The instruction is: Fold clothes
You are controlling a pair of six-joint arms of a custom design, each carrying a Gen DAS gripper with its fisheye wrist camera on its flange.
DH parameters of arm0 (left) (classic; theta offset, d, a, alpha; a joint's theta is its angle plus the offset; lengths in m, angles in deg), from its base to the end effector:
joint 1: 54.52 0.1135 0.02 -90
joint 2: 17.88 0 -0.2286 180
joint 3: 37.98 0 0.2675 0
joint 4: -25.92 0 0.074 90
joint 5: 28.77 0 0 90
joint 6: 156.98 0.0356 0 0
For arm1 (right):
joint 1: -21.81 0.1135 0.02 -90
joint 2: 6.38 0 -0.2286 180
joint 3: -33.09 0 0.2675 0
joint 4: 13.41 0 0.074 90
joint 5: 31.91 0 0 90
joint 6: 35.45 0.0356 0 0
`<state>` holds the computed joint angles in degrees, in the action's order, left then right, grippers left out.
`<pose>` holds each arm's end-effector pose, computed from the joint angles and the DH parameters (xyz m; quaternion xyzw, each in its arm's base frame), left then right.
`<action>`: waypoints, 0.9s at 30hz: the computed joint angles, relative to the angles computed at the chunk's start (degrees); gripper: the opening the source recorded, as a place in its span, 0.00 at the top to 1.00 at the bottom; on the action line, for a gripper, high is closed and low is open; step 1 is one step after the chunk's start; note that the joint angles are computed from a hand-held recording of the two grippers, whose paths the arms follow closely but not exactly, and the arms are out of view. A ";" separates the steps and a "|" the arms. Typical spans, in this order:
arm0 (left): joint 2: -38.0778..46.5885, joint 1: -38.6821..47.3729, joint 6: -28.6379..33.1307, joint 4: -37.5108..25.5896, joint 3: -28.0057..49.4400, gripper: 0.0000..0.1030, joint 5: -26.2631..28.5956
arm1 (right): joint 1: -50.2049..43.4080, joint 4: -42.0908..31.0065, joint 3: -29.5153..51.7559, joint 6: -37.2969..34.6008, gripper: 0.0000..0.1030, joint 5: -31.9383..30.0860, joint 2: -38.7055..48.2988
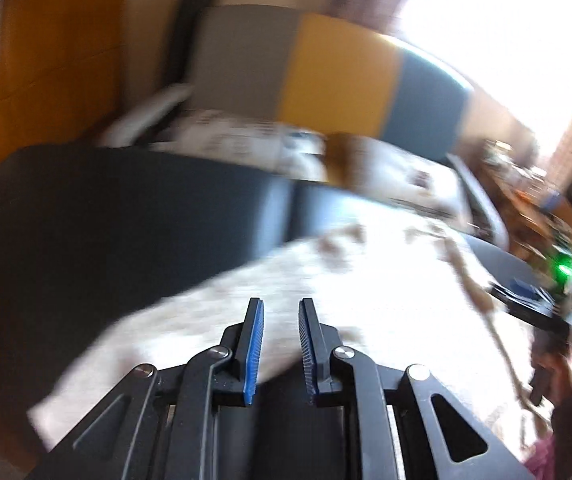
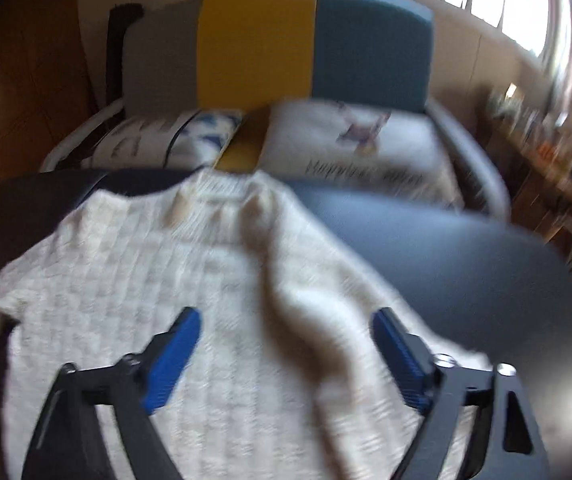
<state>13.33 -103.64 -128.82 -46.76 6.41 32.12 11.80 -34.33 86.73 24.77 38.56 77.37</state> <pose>0.1036 -0.0932 0.2024 -0.1691 0.9208 -0.0724 0.3440 0.2917 -0.0394 0.1229 -0.2152 0.9056 0.0385 0.3635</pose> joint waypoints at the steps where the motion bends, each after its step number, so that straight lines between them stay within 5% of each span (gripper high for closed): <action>1: 4.36 0.68 2.04 5.61 -0.01 0.83 2.12 | 0.96 0.91 1.84 -0.12 0.02 1.39 2.08; 6: 27.29 -0.22 3.49 26.69 2.48 0.83 9.56 | 6.08 3.54 9.81 -2.05 0.05 9.66 12.81; 8: 34.14 -1.36 3.44 31.81 3.49 0.83 11.16 | 7.61 2.86 12.81 -2.44 0.45 13.93 17.32; 9: 37.53 -1.80 3.54 33.88 4.26 0.83 12.02 | 7.60 1.61 14.97 -1.77 0.97 15.01 19.73; 16: 52.29 -4.94 4.35 41.04 7.76 0.83 15.22 | 1.86 -1.40 25.95 5.78 0.93 12.76 26.35; 24: 49.53 -3.01 7.68 39.78 7.77 0.83 15.15 | 1.26 -12.99 47.04 6.41 0.92 15.50 42.68; 27: 50.32 2.40 11.74 41.46 10.15 0.83 17.38 | 1.25 -13.40 48.41 4.83 0.83 15.93 43.49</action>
